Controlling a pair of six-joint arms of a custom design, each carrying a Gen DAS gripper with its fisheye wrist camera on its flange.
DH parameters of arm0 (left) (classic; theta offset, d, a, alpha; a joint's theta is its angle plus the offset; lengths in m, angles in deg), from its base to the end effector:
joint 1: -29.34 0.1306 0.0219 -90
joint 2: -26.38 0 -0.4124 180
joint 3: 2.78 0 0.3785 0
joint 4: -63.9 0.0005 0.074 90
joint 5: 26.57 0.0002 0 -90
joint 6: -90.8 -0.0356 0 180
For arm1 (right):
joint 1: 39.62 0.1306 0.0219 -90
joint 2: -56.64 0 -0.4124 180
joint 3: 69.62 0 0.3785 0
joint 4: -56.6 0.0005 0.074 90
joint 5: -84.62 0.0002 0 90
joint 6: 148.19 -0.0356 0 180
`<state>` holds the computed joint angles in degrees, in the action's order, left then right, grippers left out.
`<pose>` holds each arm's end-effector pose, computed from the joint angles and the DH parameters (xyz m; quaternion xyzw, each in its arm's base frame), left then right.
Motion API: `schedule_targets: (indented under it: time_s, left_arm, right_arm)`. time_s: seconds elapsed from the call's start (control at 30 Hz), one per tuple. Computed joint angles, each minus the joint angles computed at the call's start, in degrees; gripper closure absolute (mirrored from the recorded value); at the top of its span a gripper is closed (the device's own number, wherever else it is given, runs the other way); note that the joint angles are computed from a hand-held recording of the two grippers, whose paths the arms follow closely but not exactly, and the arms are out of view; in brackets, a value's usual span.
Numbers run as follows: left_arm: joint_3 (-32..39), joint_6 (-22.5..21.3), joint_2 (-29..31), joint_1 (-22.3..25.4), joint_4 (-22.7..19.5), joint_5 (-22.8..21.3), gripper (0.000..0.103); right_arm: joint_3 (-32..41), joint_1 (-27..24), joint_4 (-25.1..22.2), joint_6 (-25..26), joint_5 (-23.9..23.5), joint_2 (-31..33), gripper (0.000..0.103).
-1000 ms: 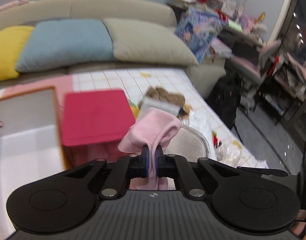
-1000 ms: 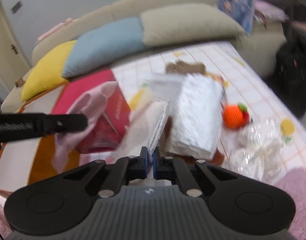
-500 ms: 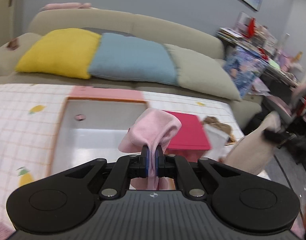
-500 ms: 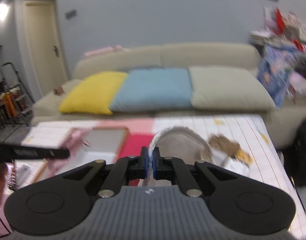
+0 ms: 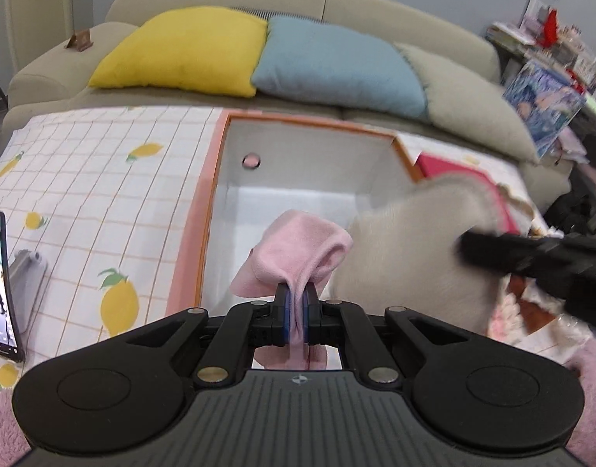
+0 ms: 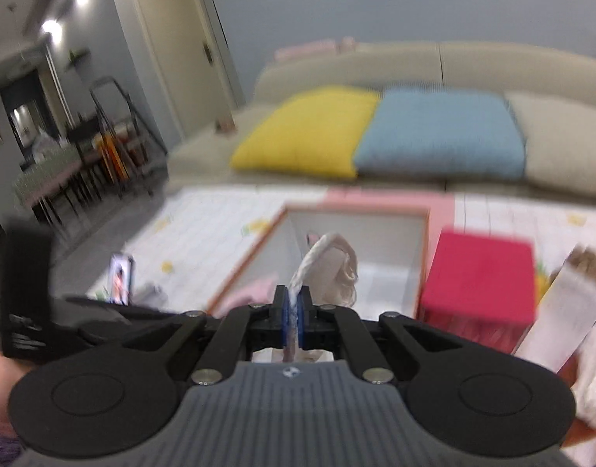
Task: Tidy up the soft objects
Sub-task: 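Lower the pink sock and cream pad into the white box and open both tools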
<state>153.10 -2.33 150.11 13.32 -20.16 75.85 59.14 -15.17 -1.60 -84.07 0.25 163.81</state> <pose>0.6113 -0.1840 0.5893 0.1911 0.9208 -0.1380 0.3109 0.5327 0.2378 0.5985 0.0332 0.8920 0.1511 0.4248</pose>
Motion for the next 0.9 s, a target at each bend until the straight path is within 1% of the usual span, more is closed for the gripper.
schedule_targets:
  time_s: [0.07,0.2,0.3,0.37,0.5,0.6,0.63,0.67,0.7,0.77,0.8,0.83,0.87,0.9]
  left_arm:
    - [-1.17,-0.86,-0.28,-0.22,0.07,-0.93,0.097]
    - [0.48,-2.68,1.26,-0.66,-2.40,-2.75,0.096]
    - [1.86,-3.66,2.48,-1.22,-4.39,-4.76,0.096]
    - [2.77,-4.44,3.39,-1.38,-5.44,-5.54,0.095]
    - [1.75,-5.07,3.09,-1.79,-5.37,-7.50,0.092]
    - [1.16,-5.34,2.71,-1.69,-5.14,-6.99,0.083]
    - [1.16,-5.30,2.68,-1.69,-5.11,-6.61,0.078]
    - [0.59,-5.40,2.29,-1.68,-4.81,-6.17,0.073]
    - [0.62,-5.50,2.19,-1.80,-4.79,-5.87,0.070]
    - [-0.88,-5.87,1.23,-1.88,-3.73,-5.00,0.057]
    - [-1.59,-6.01,0.78,-1.92,-3.20,-4.56,0.054]
    - [-2.28,-6.13,0.31,-2.03,-2.54,-4.38,0.045]
    - [-3.61,-6.14,-0.53,-2.20,-1.30,-4.86,0.032]
    - [-5.19,-6.07,-1.52,-2.34,0.27,-5.57,0.028]
  right_arm:
    - [1.25,-0.23,-2.42,-0.39,-1.63,2.23,0.102]
    - [1.54,-0.31,-5.73,-2.29,-3.87,3.71,0.102]
    - [4.39,-0.07,-10.76,-2.11,-3.04,5.70,0.101]
    - [5.75,-0.05,-13.10,-1.95,-2.47,6.78,0.101]
    - [7.91,0.08,-16.66,-0.85,-0.60,8.35,0.101]
    - [8.21,0.33,-17.72,0.24,0.93,8.66,0.099]
    - [8.18,0.34,-17.79,0.52,1.15,8.62,0.096]
    - [8.37,0.29,-17.98,0.85,1.49,8.66,0.095]
    - [8.50,0.38,-18.05,1.16,1.98,8.83,0.094]
    - [8.20,0.61,-17.90,2.09,3.19,8.54,0.094]
    - [7.52,0.77,-17.78,2.59,3.88,7.94,0.094]
    - [7.57,0.97,-17.81,3.05,4.53,7.87,0.093]
    - [7.56,1.07,-17.78,3.52,5.03,7.75,0.092]
    - [7.47,1.16,-17.84,3.81,5.65,7.61,0.089]
